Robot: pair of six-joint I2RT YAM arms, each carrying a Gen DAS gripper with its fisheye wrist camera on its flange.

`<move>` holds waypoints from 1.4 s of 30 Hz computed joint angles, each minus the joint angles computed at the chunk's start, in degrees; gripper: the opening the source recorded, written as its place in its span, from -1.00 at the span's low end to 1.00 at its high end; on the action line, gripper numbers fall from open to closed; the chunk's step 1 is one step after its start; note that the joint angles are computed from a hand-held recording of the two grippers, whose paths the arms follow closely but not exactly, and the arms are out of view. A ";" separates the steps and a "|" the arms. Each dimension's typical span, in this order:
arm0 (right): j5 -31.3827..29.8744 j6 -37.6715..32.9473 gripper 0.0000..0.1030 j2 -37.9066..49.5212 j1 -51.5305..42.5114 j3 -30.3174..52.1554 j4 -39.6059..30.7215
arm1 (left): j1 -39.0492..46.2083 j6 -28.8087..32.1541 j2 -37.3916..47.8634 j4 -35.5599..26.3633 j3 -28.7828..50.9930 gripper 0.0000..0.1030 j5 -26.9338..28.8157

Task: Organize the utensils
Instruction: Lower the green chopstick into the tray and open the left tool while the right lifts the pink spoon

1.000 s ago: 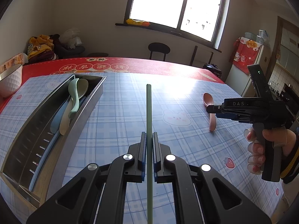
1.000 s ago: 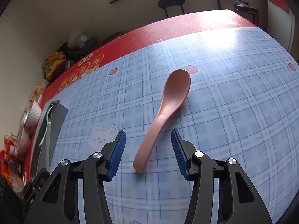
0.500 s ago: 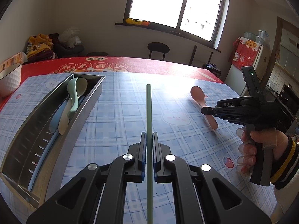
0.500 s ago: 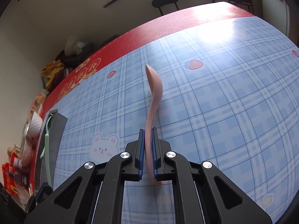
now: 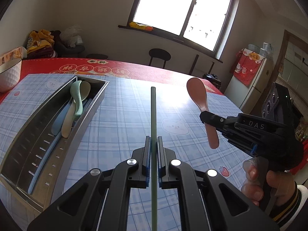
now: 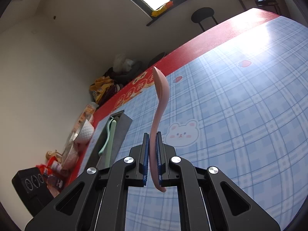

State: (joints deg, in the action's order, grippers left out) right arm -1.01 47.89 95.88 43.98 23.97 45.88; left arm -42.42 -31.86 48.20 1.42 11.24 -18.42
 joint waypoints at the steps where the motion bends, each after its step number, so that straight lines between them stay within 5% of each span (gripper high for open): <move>1: 0.47 0.53 -0.86 0.62 0.98 -0.16 1.75 | 0.05 0.31 -2.46 -2.36 0.15 -0.89 0.27; 5: 1.05 2.78 -0.86 4.02 3.80 0.90 6.86 | 5.01 2.74 -14.05 -14.22 1.29 -0.89 5.47; 9: 1.16 3.71 -0.86 7.57 5.53 2.67 10.66 | 19.38 9.76 -22.32 -25.25 4.11 -0.89 17.10; 15: -1.07 3.67 -0.86 12.73 5.47 3.97 15.96 | 44.64 24.35 -18.16 -30.78 10.50 -0.89 35.68; 24: -6.08 8.36 -0.86 20.07 2.22 1.78 28.73 | 44.24 30.38 -0.27 -22.61 14.29 -0.89 30.20; 42: -8.36 8.37 -0.86 21.64 1.52 3.46 28.28 | 45.33 28.87 28.78 -19.37 26.61 -0.89 38.18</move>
